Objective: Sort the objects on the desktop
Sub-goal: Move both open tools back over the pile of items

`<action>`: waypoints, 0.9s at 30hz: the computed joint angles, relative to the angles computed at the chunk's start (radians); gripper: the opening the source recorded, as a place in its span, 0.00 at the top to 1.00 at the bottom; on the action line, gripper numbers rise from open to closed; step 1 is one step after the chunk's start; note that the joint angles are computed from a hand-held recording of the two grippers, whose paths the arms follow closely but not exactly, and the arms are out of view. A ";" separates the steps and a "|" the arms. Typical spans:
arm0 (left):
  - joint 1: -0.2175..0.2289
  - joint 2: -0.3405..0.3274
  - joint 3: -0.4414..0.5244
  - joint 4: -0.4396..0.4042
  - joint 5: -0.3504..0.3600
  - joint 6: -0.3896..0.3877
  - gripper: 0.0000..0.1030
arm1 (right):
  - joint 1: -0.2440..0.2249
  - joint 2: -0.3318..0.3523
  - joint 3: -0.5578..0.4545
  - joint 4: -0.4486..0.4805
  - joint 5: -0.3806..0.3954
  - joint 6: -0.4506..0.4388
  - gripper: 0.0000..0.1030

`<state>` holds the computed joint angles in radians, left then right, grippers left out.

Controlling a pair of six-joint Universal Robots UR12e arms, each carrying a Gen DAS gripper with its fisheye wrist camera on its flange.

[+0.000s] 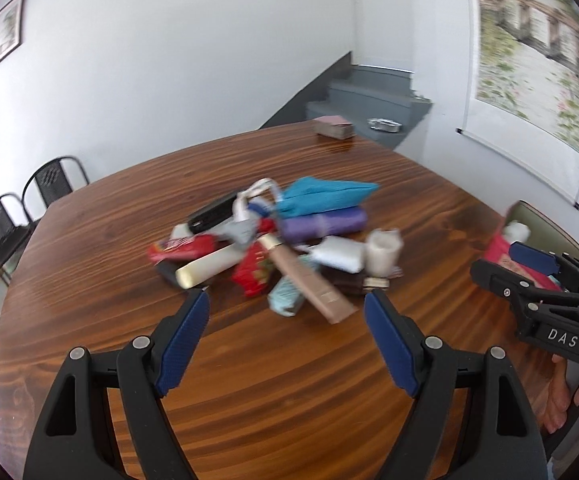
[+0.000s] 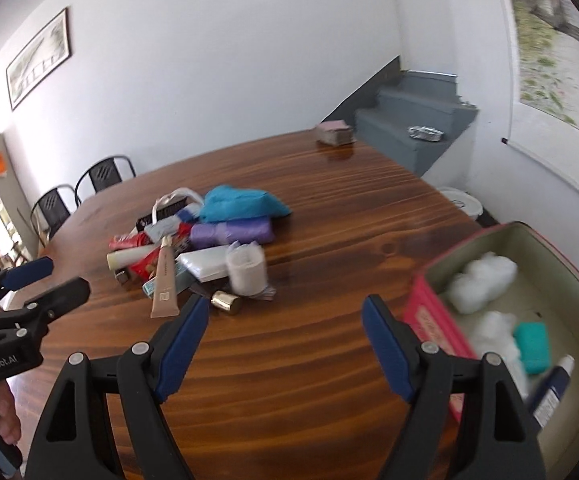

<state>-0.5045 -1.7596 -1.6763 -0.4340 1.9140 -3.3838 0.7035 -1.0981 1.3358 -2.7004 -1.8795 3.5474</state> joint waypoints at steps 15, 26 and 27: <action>0.072 0.005 -0.028 -0.044 -0.028 -0.065 0.20 | -0.013 0.102 -0.164 0.118 0.028 -0.050 0.20; 0.135 0.031 -0.069 -0.053 -0.073 -0.178 0.20 | -0.026 0.096 -0.120 0.054 0.082 0.019 0.20; 0.138 0.031 -0.069 -0.054 -0.070 -0.183 0.20 | -0.026 0.096 -0.118 0.051 0.081 0.020 0.20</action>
<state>-0.3668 -1.7290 -1.7456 -0.4883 1.8440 -3.5668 0.6777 -1.0021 1.2178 -2.6494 -1.7980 3.5678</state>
